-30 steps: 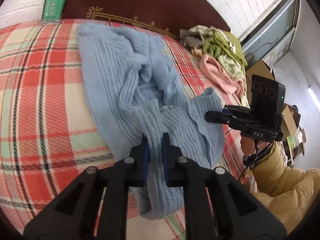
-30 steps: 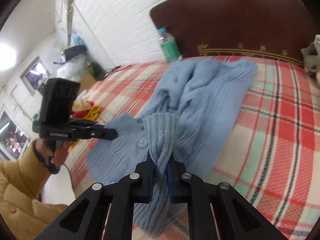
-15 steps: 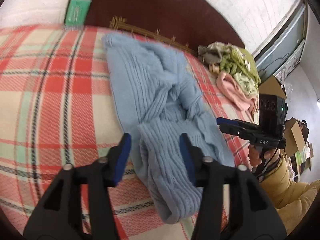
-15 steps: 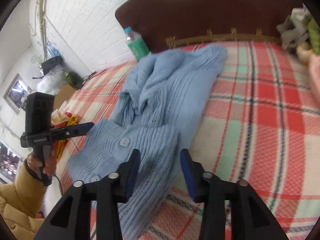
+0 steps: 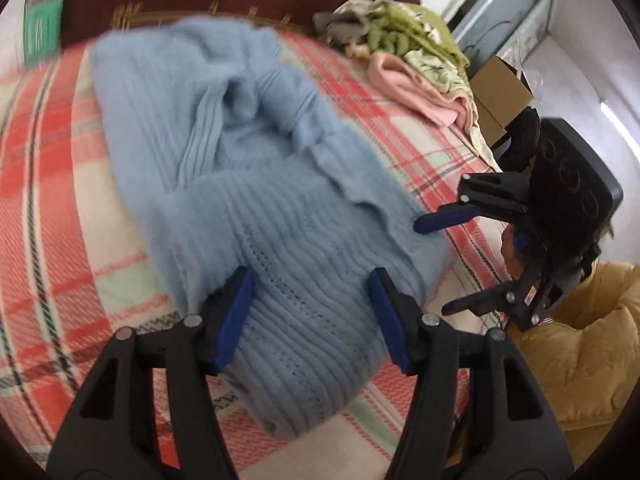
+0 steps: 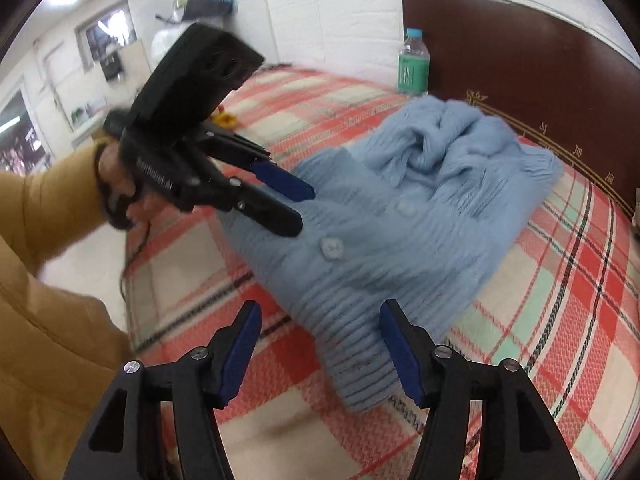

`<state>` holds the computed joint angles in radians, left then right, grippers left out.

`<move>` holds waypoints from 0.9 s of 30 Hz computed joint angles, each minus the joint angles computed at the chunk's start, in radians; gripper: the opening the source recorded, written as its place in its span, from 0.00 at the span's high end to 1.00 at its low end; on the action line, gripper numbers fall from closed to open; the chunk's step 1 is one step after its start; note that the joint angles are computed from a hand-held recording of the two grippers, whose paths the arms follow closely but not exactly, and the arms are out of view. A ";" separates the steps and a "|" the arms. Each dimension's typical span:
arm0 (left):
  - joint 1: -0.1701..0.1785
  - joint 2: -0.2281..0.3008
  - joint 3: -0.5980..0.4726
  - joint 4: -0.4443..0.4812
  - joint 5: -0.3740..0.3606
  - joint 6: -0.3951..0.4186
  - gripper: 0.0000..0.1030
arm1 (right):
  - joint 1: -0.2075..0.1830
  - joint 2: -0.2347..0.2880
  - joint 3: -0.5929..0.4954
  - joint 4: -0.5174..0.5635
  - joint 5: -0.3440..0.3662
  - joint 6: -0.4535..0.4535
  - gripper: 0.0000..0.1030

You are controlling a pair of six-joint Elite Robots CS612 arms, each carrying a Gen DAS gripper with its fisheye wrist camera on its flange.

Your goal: Fold clothes

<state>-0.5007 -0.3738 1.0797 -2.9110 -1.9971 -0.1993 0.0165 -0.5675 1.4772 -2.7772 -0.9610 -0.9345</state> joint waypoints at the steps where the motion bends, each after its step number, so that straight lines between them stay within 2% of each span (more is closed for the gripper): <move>1: 0.004 0.006 -0.005 -0.008 -0.009 -0.021 0.40 | 0.002 0.001 0.003 -0.016 -0.019 0.000 0.38; 2: 0.006 0.004 -0.001 -0.016 -0.010 -0.031 0.40 | 0.004 0.003 0.006 -0.031 -0.037 -0.001 0.38; 3: 0.001 -0.007 0.017 -0.029 0.020 -0.030 0.40 | 0.006 0.004 0.009 -0.048 -0.054 -0.001 0.38; 6: -0.015 -0.046 0.085 -0.088 0.097 0.001 0.40 | 0.005 -0.001 0.040 -0.142 -0.052 -0.013 0.37; 7: -0.021 -0.060 0.110 -0.113 0.114 0.021 0.39 | 0.004 -0.002 0.049 -0.162 -0.048 -0.034 0.34; 9: -0.032 -0.074 0.138 -0.143 0.122 0.081 0.34 | 0.008 -0.003 0.064 -0.184 -0.053 -0.080 0.31; 10: -0.037 -0.081 0.152 -0.158 0.126 0.111 0.27 | 0.013 -0.002 0.067 -0.189 -0.070 -0.104 0.31; 11: -0.045 -0.089 0.168 -0.167 0.141 0.151 0.24 | 0.021 0.002 0.070 -0.216 -0.097 -0.116 0.31; 15: -0.069 -0.096 0.174 -0.125 0.196 0.273 0.24 | 0.037 0.024 0.066 -0.312 -0.162 -0.130 0.33; 16: -0.075 -0.096 0.173 -0.111 0.213 0.299 0.24 | 0.041 0.029 0.062 -0.324 -0.176 -0.131 0.36; 18: -0.083 -0.090 0.157 -0.072 0.249 0.332 0.24 | 0.042 0.037 0.051 -0.322 -0.179 -0.121 0.49; 20: -0.089 -0.083 0.142 -0.037 0.280 0.351 0.24 | 0.044 0.044 0.037 -0.323 -0.188 -0.089 0.77; 22: -0.091 -0.077 0.128 -0.006 0.311 0.348 0.24 | 0.039 0.039 0.017 -0.268 -0.171 -0.038 0.84; 24: -0.092 -0.074 0.120 0.015 0.343 0.337 0.26 | 0.028 0.030 -0.004 -0.196 -0.131 0.013 0.85; 26: -0.092 -0.077 0.116 0.027 0.369 0.331 0.52 | 0.016 0.018 -0.015 -0.149 -0.084 0.049 0.86; 27: -0.091 -0.079 0.113 0.034 0.382 0.325 0.57 | 0.010 0.012 -0.020 -0.134 -0.062 0.064 0.86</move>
<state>-0.5918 -0.4526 1.1927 -2.8772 -1.6155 0.1260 0.0267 -0.5554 1.4576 -2.9109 -1.0232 -0.8705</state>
